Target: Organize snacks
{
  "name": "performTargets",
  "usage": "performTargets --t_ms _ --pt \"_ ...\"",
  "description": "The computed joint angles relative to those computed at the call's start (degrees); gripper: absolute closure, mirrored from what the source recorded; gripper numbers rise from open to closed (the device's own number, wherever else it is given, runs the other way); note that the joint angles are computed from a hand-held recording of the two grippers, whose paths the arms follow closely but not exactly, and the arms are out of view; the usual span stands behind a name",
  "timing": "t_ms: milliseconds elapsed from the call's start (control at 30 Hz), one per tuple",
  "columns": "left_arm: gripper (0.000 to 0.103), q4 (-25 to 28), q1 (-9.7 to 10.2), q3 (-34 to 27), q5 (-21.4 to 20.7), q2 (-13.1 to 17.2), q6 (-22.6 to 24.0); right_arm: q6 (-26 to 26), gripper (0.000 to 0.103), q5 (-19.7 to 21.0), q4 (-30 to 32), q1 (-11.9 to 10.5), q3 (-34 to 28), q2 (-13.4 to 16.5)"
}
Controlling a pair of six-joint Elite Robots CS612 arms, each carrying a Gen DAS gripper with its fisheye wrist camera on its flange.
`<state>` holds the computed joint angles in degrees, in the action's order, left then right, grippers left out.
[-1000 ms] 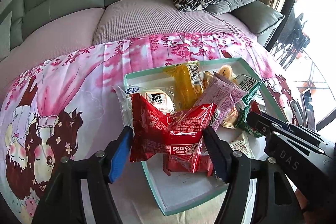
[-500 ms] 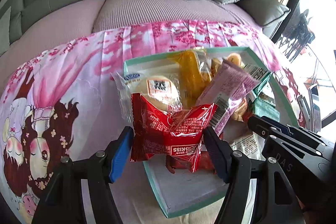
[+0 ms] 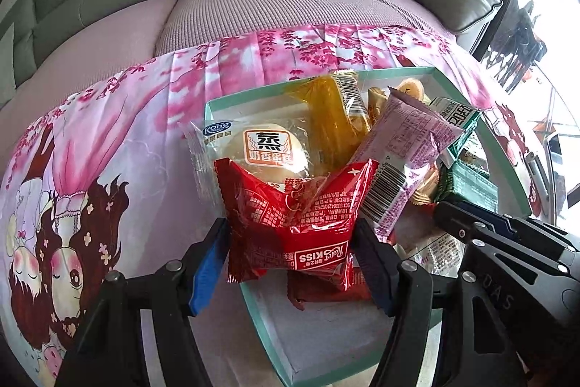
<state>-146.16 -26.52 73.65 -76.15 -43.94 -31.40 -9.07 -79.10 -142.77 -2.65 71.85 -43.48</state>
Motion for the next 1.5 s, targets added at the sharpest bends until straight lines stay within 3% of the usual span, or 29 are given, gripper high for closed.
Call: performTargets --t_ms 267,367,567,633,767,833,933,1000,1233,1333,1500 --pt "0.03 -0.32 -0.28 0.68 1.13 -0.87 -0.11 2.81 0.072 0.8 0.51 -0.52 -0.38 -0.04" --pt "0.022 -2.61 -0.23 1.53 0.78 -1.45 -0.14 3.84 0.062 1.53 -1.31 -0.77 0.26 -0.52" --pt "0.022 -5.53 -0.39 2.61 1.6 -2.34 0.13 5.59 0.049 3.23 -3.84 -1.12 0.92 -0.96" --pt "0.022 -5.61 -0.39 2.82 2.38 -2.54 -0.28 5.49 0.039 3.04 -4.16 -1.04 0.98 -0.98" --pt "0.022 -5.12 -0.1 3.63 4.7 -3.22 -3.9 4.75 0.03 3.13 -4.55 -0.87 1.06 -0.97" --pt "0.021 -4.56 0.12 4.11 6.16 -3.54 -6.23 4.3 0.019 3.12 -5.08 -0.77 1.09 -0.87" --pt "0.007 -2.67 0.44 4.64 8.88 -3.94 -10.02 3.68 0.01 3.61 -6.04 -0.73 1.33 -0.87" --pt "0.007 -1.86 0.65 5.16 10.1 -4.2 -12.53 3.31 0.0 4.17 -6.64 -0.76 1.5 -0.86" --pt "0.0 2.65 0.79 5.92 14.39 -4.59 -18.69 2.0 0.0 5.01 -9.42 -0.63 2.4 -0.98" --pt "0.0 3.98 0.85 6.22 13.65 -4.79 -18.77 1.78 0.0 5.13 -11.69 -0.58 3.53 -1.5" --pt "0.0 7.55 -0.48 7.31 18.12 -5.82 -19.61 0.34 0.0 5.82 -14.87 -0.51 5.93 -2.81"
